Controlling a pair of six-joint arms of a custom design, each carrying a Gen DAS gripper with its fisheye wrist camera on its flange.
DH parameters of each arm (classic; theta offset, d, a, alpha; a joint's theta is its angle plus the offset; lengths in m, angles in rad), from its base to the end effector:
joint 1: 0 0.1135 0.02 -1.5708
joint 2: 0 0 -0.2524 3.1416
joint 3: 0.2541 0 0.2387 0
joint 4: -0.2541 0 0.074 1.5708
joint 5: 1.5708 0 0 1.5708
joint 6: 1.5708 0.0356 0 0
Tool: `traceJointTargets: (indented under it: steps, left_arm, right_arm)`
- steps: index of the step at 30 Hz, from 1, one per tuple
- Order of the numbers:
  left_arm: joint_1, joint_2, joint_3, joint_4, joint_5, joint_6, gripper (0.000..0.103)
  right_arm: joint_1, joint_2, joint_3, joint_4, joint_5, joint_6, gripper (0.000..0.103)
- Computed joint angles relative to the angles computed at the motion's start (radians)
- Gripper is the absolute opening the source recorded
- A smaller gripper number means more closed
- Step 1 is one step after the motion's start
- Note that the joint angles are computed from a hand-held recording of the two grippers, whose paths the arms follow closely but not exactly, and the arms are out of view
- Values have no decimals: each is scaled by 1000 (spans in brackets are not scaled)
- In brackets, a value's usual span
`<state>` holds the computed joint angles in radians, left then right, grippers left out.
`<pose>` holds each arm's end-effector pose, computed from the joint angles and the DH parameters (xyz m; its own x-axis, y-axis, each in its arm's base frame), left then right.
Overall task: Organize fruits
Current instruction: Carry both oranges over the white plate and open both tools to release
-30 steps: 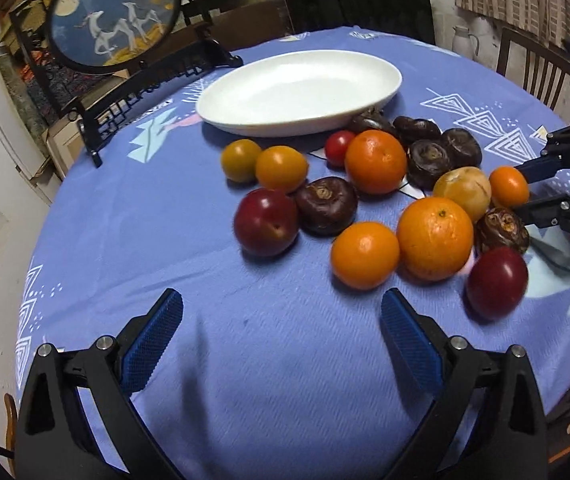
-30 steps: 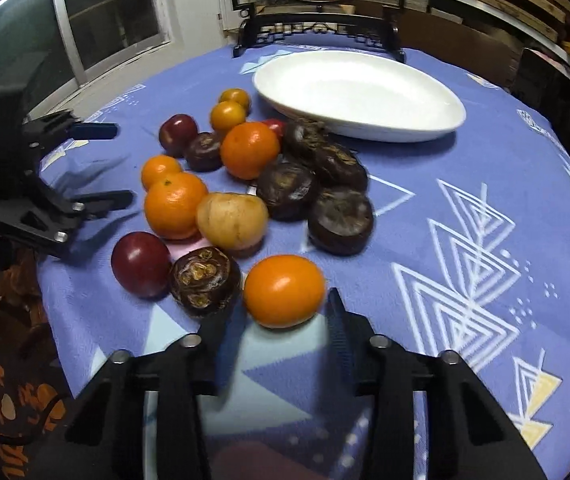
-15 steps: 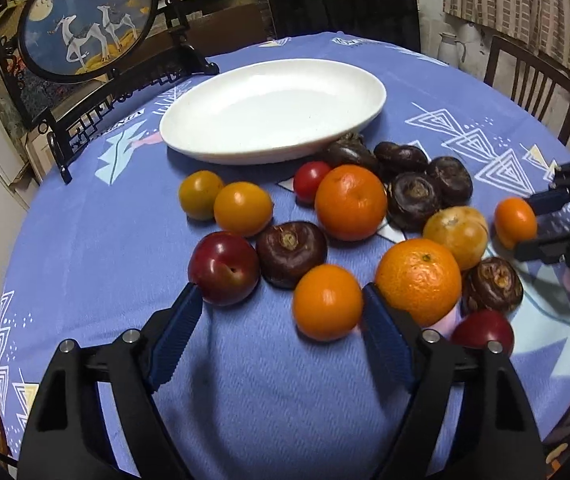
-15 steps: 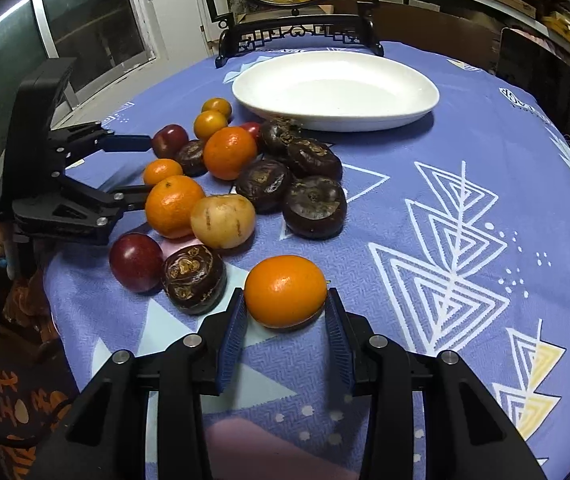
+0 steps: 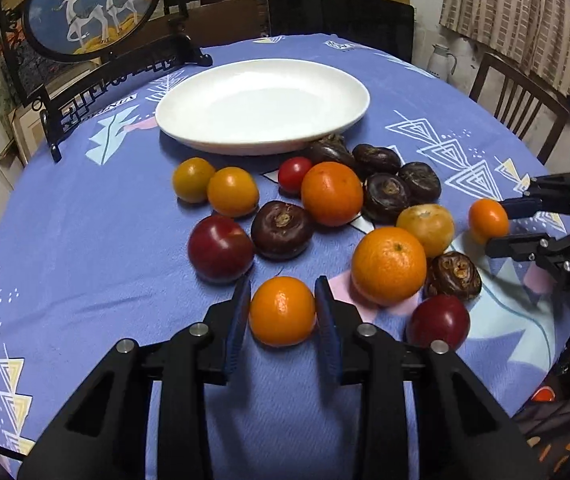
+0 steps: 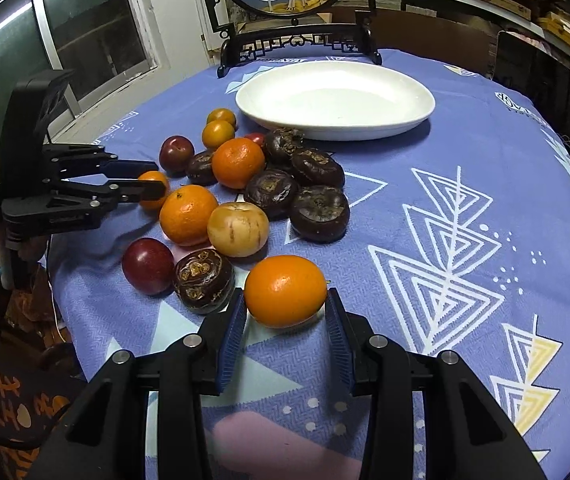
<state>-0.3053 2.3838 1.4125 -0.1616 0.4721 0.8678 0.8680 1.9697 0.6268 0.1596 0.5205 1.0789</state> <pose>0.4034 -0.1441 0.0344 -0.2139 0.7798 -0.5884 0.9510 0.3040 0.0572 0.1869 0.1933 0.0375 -0.7591 0.2870 -0.5843 0.2722 0.9553 0.1156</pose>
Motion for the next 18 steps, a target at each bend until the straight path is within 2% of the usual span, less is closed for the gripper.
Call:
traceJointTargets:
  steps: [1, 5, 9, 12, 14, 15, 18]
  left_arm:
    - [-3, 4, 5, -12, -14, 13, 33]
    - [-16, 3, -30, 52, -56, 3, 34]
    - [-17, 3, 12, -20, -38, -8, 33]
    - [-16, -52, 13, -21, 13, -37, 33]
    - [-25, -82, 38, -13, 47, -105, 33]
    - [-39, -98, 47, 25, 50, -168, 33]
    - [-101, -88, 125, 96, -14, -326, 33]
  right_arm:
    - [-3, 6, 4, -6, -6, 0, 40]
    - [-13, 31, 12, 12, -14, 3, 40]
    - [-11, 4, 0, 9, -1, 0, 40]
    - [-38, -82, -17, -32, 20, -43, 40]
    - [-67, -127, -4, -79, 56, -88, 40]
    - [-94, -164, 5, -94, 83, -132, 40]
    - [-169, -231, 9, -48, 107, -249, 41]
